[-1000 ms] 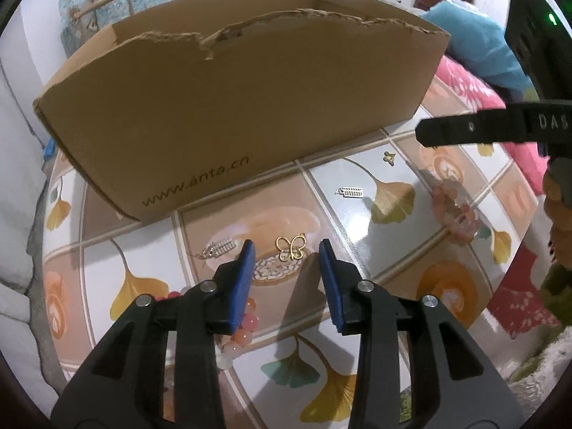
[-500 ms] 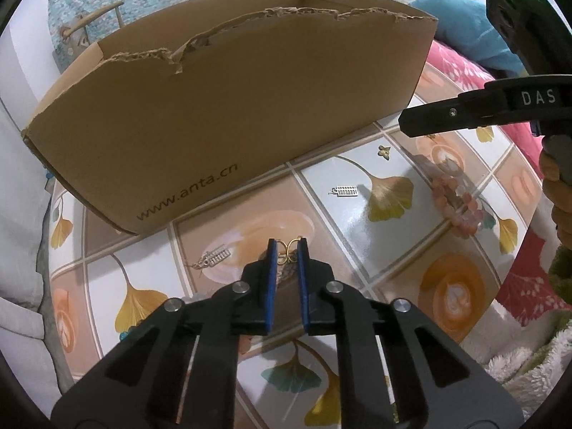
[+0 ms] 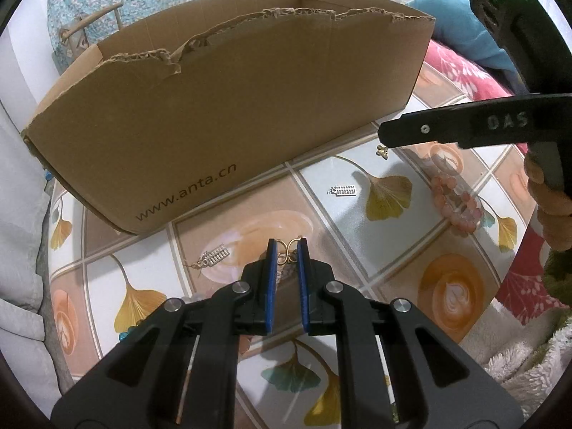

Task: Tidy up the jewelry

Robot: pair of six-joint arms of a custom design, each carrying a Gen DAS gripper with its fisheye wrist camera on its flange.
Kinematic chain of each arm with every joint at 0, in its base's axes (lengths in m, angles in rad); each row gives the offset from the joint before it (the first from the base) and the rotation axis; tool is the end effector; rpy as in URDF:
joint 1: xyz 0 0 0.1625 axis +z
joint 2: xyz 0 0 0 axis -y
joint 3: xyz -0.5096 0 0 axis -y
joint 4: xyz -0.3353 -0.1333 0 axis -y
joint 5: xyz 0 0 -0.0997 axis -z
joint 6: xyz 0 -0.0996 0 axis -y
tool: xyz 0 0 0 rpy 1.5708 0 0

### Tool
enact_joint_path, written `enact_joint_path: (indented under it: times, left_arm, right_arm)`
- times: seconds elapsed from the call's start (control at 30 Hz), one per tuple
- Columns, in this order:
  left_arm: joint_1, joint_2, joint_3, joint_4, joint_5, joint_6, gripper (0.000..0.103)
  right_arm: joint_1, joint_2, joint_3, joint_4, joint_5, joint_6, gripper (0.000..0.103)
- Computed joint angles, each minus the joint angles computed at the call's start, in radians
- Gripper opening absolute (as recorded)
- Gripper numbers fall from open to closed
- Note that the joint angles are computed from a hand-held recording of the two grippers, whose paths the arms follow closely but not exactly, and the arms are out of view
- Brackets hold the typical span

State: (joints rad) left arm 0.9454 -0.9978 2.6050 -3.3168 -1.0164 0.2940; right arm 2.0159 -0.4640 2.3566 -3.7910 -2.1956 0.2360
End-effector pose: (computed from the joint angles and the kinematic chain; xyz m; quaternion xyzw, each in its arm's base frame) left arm -0.0687 -0.4124 0.1856 0.4087 0.8683 -0.1108 0.2583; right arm 0.2701 -0.3920 0.0281 0.0481 -0.9390 0.2475 0.2340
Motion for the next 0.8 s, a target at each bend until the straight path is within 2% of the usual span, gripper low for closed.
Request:
enact_joint_path:
  times: [0.23,0.37,0.7,0.8]
  left_arm:
    - [-0.002,0.000,0.003,-0.002,0.000,-0.003,0.010]
    - [-0.006,-0.004,0.013,-0.007,-0.001,-0.009,0.010]
    - [0.003,-0.021,0.005,0.014,-0.005,0.002,0.010]
    - [0.003,-0.023,0.003,0.016,-0.006,0.001,0.010]
  right_arm:
    - [0.030,0.026,-0.050,0.084,-0.082,-0.021,0.025]
    - [0.033,0.035,-0.065,0.117,-0.097,-0.011,0.020]
    - [0.049,0.048,-0.103,0.163,-0.133,-0.003,0.018]
    - [0.063,0.063,-0.129,0.201,-0.165,0.006,0.014]
